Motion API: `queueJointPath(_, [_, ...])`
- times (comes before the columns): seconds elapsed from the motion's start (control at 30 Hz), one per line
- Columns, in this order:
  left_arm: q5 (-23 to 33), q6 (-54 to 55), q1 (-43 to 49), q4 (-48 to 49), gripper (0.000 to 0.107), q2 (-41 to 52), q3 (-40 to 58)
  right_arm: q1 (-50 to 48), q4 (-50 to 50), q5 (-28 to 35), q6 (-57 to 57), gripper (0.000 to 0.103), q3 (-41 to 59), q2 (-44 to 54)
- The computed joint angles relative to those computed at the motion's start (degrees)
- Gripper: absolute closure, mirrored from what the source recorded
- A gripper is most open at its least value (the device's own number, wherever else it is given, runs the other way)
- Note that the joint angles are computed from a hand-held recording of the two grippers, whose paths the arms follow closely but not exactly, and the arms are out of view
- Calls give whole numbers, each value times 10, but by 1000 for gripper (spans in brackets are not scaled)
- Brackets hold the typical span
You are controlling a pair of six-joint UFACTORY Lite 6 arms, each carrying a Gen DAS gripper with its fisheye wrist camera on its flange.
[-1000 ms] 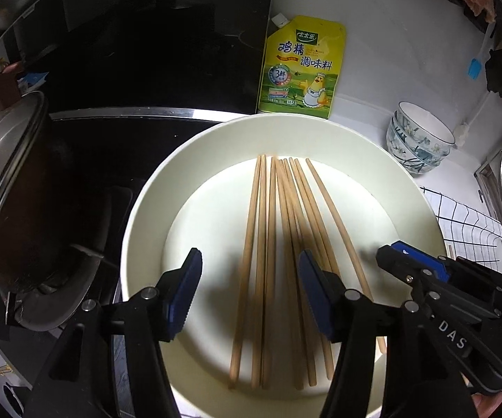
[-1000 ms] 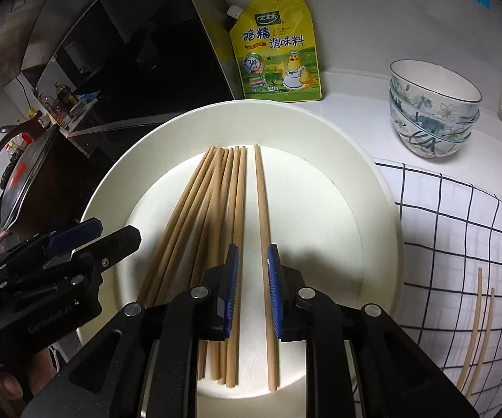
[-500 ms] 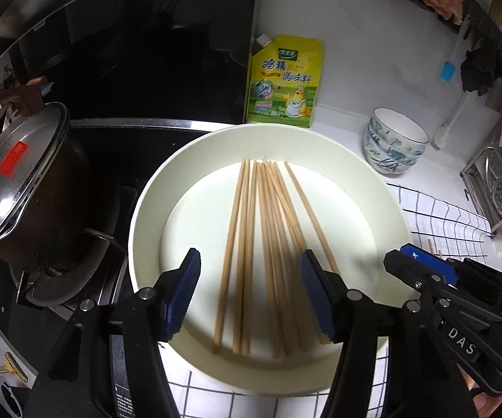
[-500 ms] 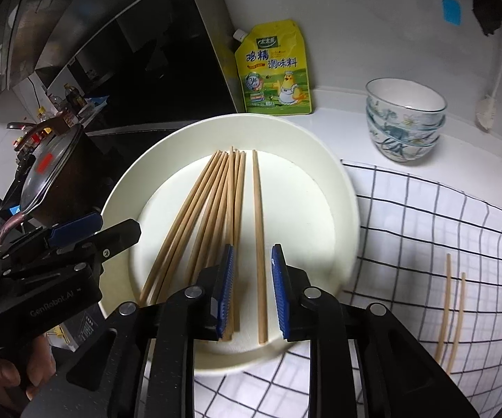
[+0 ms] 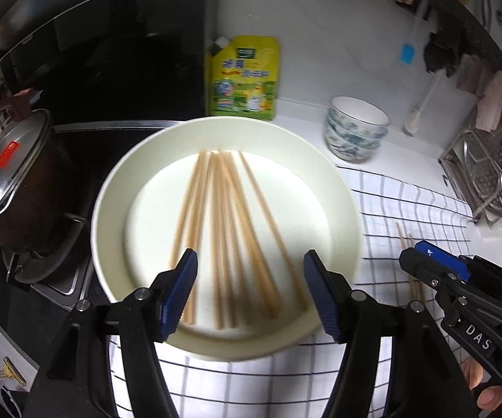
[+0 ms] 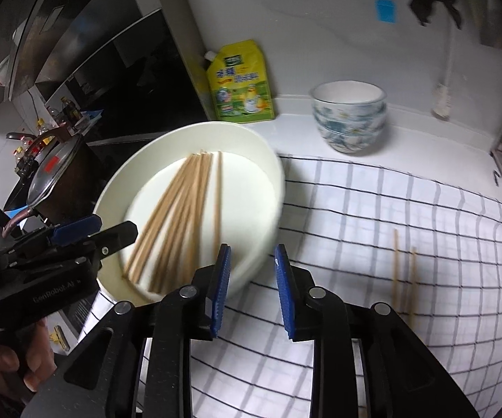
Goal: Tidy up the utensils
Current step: 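Lift both open tools out of the basin back over the remaining chopsticks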
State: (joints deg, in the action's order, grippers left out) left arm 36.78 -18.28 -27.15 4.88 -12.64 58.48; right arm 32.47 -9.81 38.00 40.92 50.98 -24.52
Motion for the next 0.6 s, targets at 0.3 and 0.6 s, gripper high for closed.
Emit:
queueJointPath(0.3, [-4, -126, -128, 65, 42, 37, 20, -140, 73, 91, -125, 71, -135, -207])
queueJointPath(0.6, [-8, -241, -229, 127, 33, 98, 48, -413, 223, 165, -415, 62, -241, -322])
